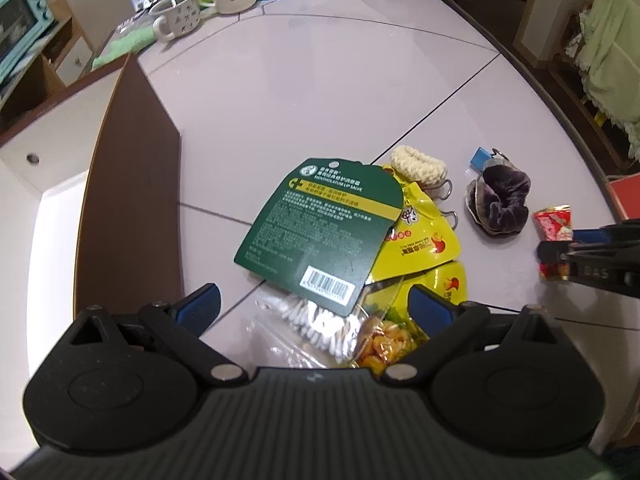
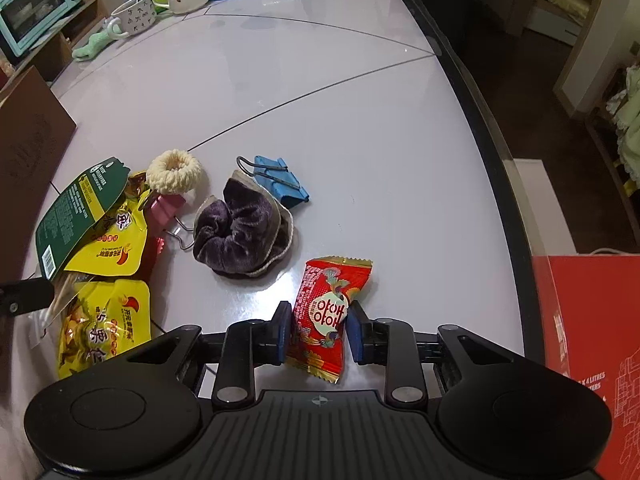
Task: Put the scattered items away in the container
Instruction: 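Grasp the red candy packet with the right tool while the left tool grasps the green snack pack, then carry the red packet and green snack pack over the open box with both tools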
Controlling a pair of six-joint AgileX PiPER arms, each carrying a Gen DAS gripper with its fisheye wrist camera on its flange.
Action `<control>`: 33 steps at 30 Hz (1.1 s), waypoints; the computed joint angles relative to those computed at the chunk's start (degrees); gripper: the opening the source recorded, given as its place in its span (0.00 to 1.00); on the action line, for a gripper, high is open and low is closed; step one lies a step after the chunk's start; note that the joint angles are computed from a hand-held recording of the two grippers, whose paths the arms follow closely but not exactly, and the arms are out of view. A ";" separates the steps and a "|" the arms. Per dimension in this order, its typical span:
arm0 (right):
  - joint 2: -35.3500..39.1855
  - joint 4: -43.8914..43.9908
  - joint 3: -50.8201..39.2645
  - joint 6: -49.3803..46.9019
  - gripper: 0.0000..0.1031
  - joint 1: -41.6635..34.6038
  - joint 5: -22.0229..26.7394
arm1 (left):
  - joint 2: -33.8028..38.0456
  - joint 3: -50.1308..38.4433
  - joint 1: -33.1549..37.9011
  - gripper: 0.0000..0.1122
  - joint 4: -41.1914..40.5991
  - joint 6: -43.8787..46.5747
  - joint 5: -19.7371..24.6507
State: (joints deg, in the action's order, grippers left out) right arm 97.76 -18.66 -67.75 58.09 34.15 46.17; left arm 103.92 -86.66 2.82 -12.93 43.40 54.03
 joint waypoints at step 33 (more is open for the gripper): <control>-5.05 6.91 4.90 -3.65 0.27 -4.41 -4.91 | 8.50 -10.63 0.80 0.05 -7.45 5.66 -2.12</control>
